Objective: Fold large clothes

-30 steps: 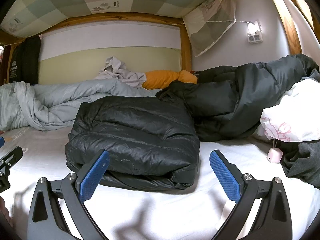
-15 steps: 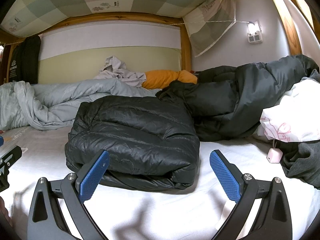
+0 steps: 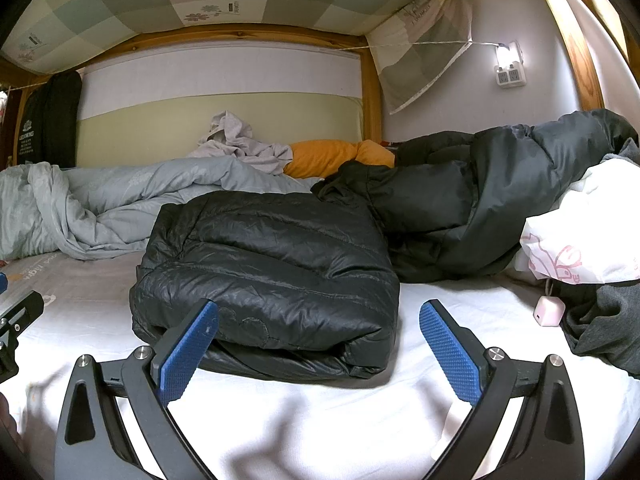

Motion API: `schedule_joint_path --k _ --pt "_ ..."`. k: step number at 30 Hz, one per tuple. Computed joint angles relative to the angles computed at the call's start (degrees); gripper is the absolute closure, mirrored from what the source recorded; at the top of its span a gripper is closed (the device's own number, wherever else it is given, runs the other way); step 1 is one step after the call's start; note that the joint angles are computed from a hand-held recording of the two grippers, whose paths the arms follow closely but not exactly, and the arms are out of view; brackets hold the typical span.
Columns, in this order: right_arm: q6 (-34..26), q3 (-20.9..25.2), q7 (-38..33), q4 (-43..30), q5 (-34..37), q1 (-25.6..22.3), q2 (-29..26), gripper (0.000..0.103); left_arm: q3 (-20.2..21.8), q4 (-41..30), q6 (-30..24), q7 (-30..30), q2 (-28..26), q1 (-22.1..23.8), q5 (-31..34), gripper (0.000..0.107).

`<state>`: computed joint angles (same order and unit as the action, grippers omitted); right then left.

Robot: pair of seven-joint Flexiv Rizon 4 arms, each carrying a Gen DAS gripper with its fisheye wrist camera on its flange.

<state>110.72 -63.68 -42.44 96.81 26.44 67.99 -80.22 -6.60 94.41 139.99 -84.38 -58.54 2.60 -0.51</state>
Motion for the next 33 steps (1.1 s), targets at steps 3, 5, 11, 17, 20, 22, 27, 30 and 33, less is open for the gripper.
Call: schedule_joint_path --k 3,5,11,17,20,22,27,30,33 --pt "0.03 0.04 -0.02 0.07 0.02 0.04 0.07 0.001 -0.10 0.17 0.23 -0.39 0.01 0.14 0.00 0.004" --pt "0.01 0.13 -0.03 0.07 0.03 0.01 0.15 0.001 -0.06 0.09 0.10 -0.44 -0.02 0.02 -0.28 0.004" --pt "0.01 0.06 -0.11 0.03 -0.01 -0.01 0.07 0.001 0.24 -0.21 0.11 -0.12 -0.16 -0.27 -0.47 0.004" --pt "0.06 0.00 -0.02 0.10 0.02 0.05 0.04 0.001 0.20 -0.24 0.05 0.08 -0.19 -0.35 -0.68 0.004" --pt "0.00 0.04 -0.11 0.13 0.00 0.08 0.12 0.001 0.15 -0.23 0.14 0.02 -0.20 -0.30 -0.64 0.004" --pt "0.00 0.00 -0.09 0.18 0.05 0.13 0.06 0.001 0.14 -0.22 0.12 0.03 -0.18 -0.28 -0.58 0.004" --pt "-0.01 0.00 -0.04 0.21 0.02 0.14 0.06 0.001 0.17 -0.24 0.13 0.06 -0.19 -0.31 -0.63 0.004" --pt "0.04 0.00 -0.08 0.16 0.02 0.09 0.04 0.001 0.16 -0.24 0.14 0.07 -0.19 -0.31 -0.63 0.004" --pt "0.03 0.00 -0.09 0.17 0.03 0.11 0.05 0.001 0.13 -0.23 0.10 0.04 -0.18 -0.29 -0.65 0.004"
